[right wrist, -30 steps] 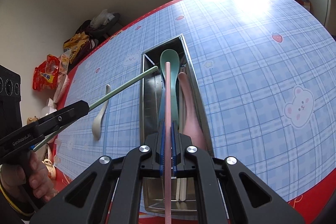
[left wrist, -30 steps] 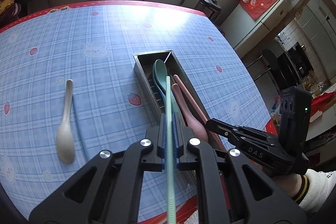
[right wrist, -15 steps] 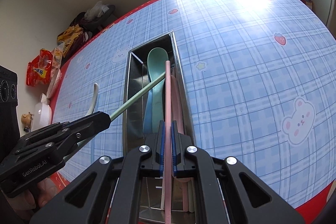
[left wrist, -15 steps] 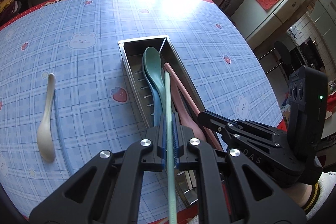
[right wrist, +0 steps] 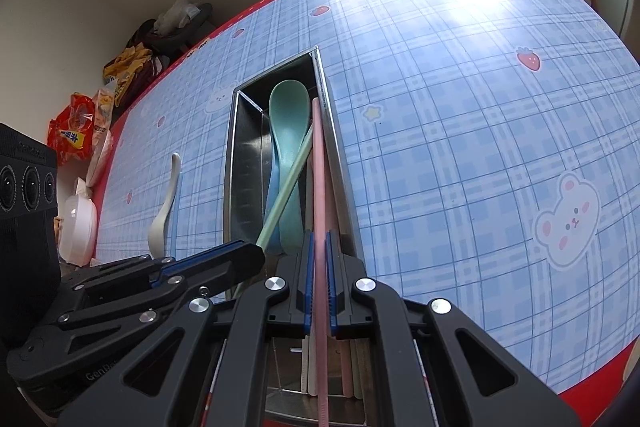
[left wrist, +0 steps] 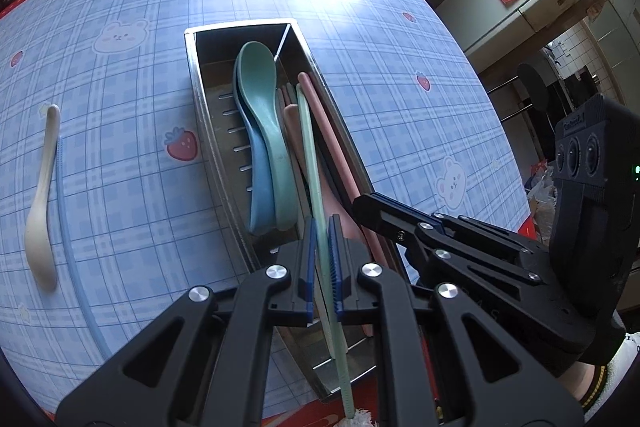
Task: Organize utensils
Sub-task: 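Lower the green chopstick into the caddy and open the left tool while the right tool releases the pink chopstick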
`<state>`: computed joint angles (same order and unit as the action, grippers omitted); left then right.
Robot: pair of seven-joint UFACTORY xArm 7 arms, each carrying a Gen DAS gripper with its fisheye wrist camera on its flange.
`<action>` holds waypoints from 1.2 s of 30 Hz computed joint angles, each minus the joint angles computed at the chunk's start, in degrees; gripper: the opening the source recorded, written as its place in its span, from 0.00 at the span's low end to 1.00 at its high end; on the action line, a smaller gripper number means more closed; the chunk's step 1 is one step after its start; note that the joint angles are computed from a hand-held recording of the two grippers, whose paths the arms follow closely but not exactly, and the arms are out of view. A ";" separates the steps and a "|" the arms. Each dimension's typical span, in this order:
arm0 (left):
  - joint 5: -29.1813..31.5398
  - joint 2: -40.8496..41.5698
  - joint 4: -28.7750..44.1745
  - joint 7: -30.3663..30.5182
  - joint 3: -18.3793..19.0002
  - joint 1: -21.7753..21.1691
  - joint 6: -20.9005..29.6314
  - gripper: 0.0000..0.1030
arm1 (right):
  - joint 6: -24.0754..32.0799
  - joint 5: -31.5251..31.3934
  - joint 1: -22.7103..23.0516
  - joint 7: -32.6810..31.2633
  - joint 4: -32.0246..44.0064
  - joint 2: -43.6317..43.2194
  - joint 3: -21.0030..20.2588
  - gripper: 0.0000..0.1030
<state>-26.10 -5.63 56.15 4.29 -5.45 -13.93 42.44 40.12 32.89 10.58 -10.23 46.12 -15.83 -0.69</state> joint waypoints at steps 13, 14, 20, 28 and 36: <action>-3.62 0.86 -0.62 0.98 0.01 0.13 0.50 0.10 | -0.04 -1.85 -0.22 1.64 1.13 1.03 0.71 0.06; -3.97 0.59 -0.87 1.37 0.17 0.22 0.51 0.10 | -0.06 -2.07 -0.24 1.80 1.26 1.16 0.78 0.06; -2.65 -1.59 -1.98 1.29 0.85 0.87 -0.46 0.10 | 0.08 -3.64 -0.37 3.11 1.77 1.82 1.31 0.07; -1.65 -4.70 -3.70 1.13 3.14 2.84 -1.05 0.10 | -0.55 -6.04 -0.05 6.02 1.56 1.60 2.23 0.07; -2.56 -7.70 -6.15 3.39 5.18 4.48 -0.27 0.10 | -1.80 -9.41 0.33 10.99 0.82 1.34 3.38 0.07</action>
<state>-28.66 -13.33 50.01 7.68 -0.27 -9.45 42.17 38.32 23.48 10.91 0.75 46.94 -14.49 2.69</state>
